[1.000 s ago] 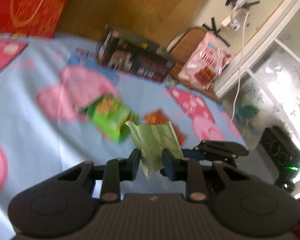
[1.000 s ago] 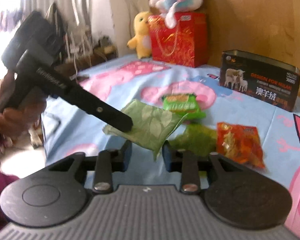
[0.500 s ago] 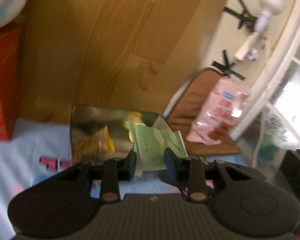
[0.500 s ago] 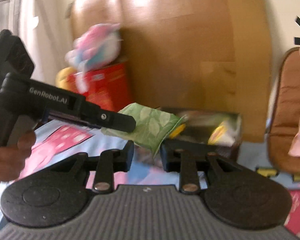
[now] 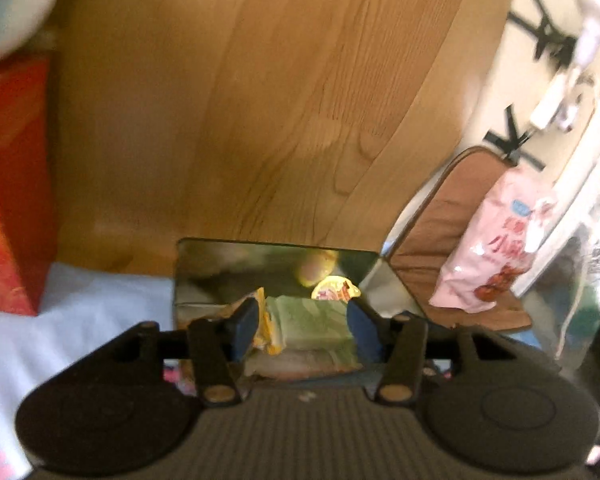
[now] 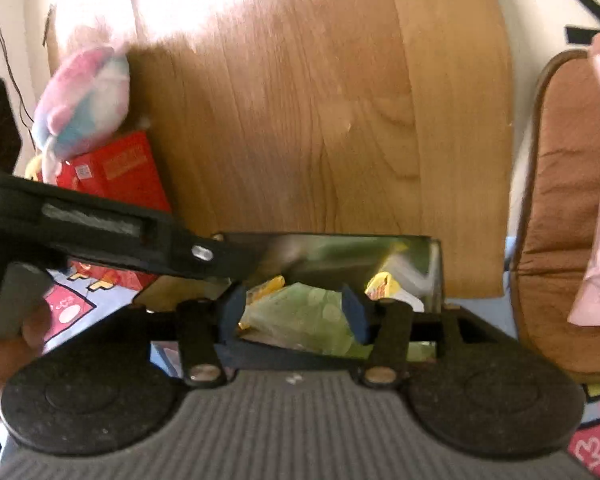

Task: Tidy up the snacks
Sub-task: 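Carry the green packet into the tin box and open the left tool, then move the left tool down and grasp the green cracker packet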

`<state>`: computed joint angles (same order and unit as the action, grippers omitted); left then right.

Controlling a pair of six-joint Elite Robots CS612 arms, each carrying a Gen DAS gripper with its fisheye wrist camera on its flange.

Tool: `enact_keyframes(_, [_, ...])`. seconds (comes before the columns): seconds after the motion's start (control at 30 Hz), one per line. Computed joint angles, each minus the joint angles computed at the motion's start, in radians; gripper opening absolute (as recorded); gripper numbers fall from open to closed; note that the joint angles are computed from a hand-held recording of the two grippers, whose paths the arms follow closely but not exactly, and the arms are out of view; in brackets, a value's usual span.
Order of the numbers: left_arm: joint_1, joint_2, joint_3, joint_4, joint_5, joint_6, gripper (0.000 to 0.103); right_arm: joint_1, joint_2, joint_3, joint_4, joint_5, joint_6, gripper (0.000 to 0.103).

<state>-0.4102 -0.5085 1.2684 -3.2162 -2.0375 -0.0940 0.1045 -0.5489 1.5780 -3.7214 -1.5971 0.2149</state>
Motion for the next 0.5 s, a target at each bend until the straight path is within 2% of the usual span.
enact_keyframes(0.07, [0.021,-0.023,0.053,-0.03,-0.031,0.001,0.05,-0.002,-0.015,0.041,-0.037,0.028,0.023,0.056])
enact_keyframes(0.13, [0.039,-0.045,0.11,-0.04,-0.048,0.03,0.05,-0.007,-0.027,0.084,-0.072,0.094,0.059,0.056])
enact_keyframes(0.2, [0.053,-0.058,0.156,-0.03,-0.058,0.055,0.05,-0.017,-0.042,0.129,-0.065,0.215,0.095,0.056])
enact_keyframes(0.3, [0.074,-0.067,0.207,0.013,-0.08,0.074,0.05,-0.016,-0.056,0.166,0.0,0.361,0.103,0.056])
enact_keyframes(0.4, [0.082,-0.067,0.237,0.043,-0.085,0.086,0.05,0.0,-0.066,0.182,0.069,0.458,0.063,0.056])
enact_keyframes(0.5, [0.084,-0.063,0.251,0.054,-0.098,0.089,0.048,0.037,-0.084,0.192,0.142,0.471,-0.041,0.056])
